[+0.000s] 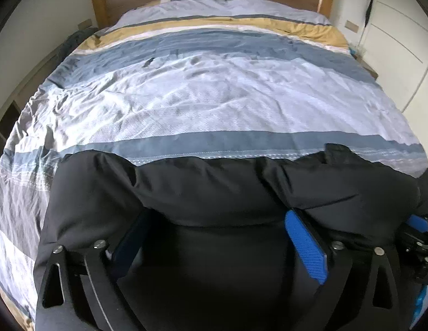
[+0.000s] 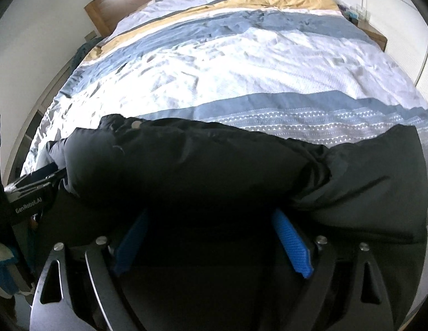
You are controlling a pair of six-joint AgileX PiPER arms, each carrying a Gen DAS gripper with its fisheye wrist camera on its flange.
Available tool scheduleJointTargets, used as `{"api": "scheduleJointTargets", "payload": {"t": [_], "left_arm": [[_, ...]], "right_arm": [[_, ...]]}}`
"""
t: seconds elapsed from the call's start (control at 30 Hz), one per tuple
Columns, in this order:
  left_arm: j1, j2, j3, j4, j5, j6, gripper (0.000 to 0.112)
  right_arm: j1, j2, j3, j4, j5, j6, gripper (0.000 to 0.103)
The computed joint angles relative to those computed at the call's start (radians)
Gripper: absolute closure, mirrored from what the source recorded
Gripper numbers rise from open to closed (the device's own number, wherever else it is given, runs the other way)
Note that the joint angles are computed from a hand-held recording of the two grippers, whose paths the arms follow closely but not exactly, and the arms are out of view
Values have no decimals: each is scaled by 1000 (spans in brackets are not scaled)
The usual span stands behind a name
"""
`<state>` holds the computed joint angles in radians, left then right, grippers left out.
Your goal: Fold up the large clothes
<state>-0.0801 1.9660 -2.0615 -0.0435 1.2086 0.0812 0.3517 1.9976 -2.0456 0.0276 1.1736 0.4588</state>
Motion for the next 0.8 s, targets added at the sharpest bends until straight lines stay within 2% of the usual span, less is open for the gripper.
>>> {"api": "scheduleJointTargets", "payload": {"t": [0.3, 0.6, 0.8], "left_arm": [[-3, 9, 19, 19, -39, -11, 10], [12, 12, 9, -1, -25, -10, 10], [42, -29, 20, -4, -6, -16, 10]], "right_arm": [[-52, -12, 51, 32, -37, -43, 14], [-135, -63, 140, 20, -46, -60, 14], [-140, -88, 131, -116, 35, 18, 14]]}}
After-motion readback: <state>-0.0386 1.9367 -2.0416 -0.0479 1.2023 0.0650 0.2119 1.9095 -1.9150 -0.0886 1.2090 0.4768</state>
